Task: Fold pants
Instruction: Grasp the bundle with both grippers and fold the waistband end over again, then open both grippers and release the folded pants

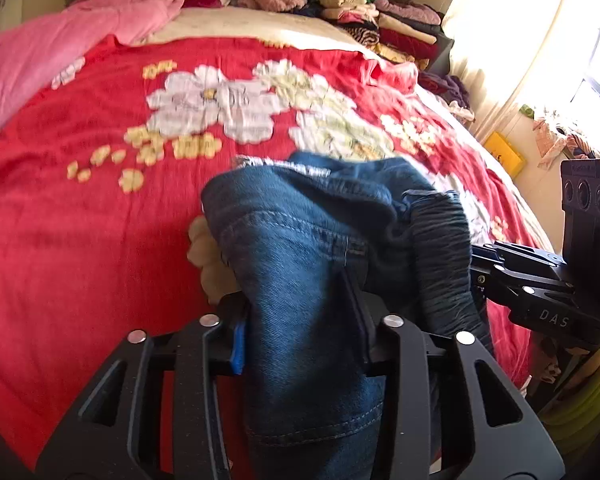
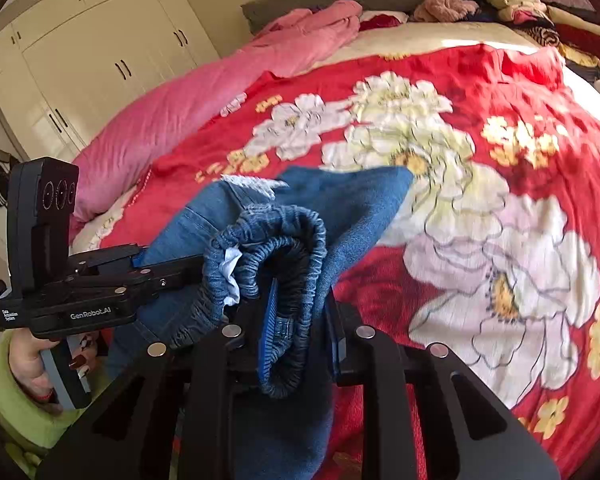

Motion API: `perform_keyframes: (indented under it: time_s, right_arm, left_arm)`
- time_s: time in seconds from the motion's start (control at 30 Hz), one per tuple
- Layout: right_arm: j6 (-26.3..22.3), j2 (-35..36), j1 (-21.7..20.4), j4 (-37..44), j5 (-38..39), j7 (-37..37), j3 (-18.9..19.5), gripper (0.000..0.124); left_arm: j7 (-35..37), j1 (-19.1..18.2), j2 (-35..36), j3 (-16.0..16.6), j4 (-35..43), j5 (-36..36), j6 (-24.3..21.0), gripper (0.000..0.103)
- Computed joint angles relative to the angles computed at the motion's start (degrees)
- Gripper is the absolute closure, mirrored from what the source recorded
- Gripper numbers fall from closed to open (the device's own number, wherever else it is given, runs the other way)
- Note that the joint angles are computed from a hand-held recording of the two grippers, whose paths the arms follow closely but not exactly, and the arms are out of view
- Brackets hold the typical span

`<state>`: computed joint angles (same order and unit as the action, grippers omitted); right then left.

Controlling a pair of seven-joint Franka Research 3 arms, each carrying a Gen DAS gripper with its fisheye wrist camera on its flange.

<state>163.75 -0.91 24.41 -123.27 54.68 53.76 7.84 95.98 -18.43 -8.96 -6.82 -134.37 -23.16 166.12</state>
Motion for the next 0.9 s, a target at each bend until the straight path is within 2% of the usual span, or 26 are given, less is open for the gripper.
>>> perform_keyframes:
  time_s: [0.1, 0.2, 0.3, 0.43, 0.5, 0.57, 0.73, 0.9]
  right_arm:
    - [1.1, 1.0, 0.0, 2.3, -1.6, -0.2, 0.1, 0.105]
    - [2.5, 3.1, -0.3, 5.6, -3.0, 0.4, 0.2, 0.106]
    - [4.1, 5.5, -0.6, 8.2, -8.3, 3.6, 0.3, 0.107]
    - [4.3, 8.5, -0.3, 10.1, -21.3, 15.2, -1.2, 0.107]
    - [3.1, 9.2, 0.1, 9.9, -28.2, 23.5, -2.7, 0.104]
    - [2.6, 9.4, -0.1, 9.2, -32.3, 28.7, -3.3, 0.094]
    - [2.6, 9.2, 0.2, 7.0, -43.9, 40.3, -5.2, 0.071]
    - [2.4, 8.4, -0.2, 6.0, -51.2, 46.5, -5.3, 0.066]
  left_arm:
    - [-0.4, 0.5, 0.2, -0.1, 1.7, 1.2, 0.4, 0.076]
    - [-4.1, 2.5, 1.5, -1.2, 4.0, 6.7, 1.0, 0.076]
    - [-6.3, 3.9, 3.3, -1.7, 6.3, 10.4, 1.5, 0.076]
    - [-10.2, 5.9, 6.3, -2.6, 8.8, 15.9, 0.6, 0.075]
    - [-12.7, 6.8, 7.4, -3.1, 9.1, 19.2, 0.3, 0.069]
    - [-15.0, 7.5, 7.9, -3.4, 8.8, 22.2, 0.0, 0.058]
    - [-17.4, 8.3, 8.0, -3.7, 7.9, 25.4, 0.0, 0.043]
    - [-17.1, 8.4, 7.5, -3.8, 6.9, 24.0, 0.3, 0.038]
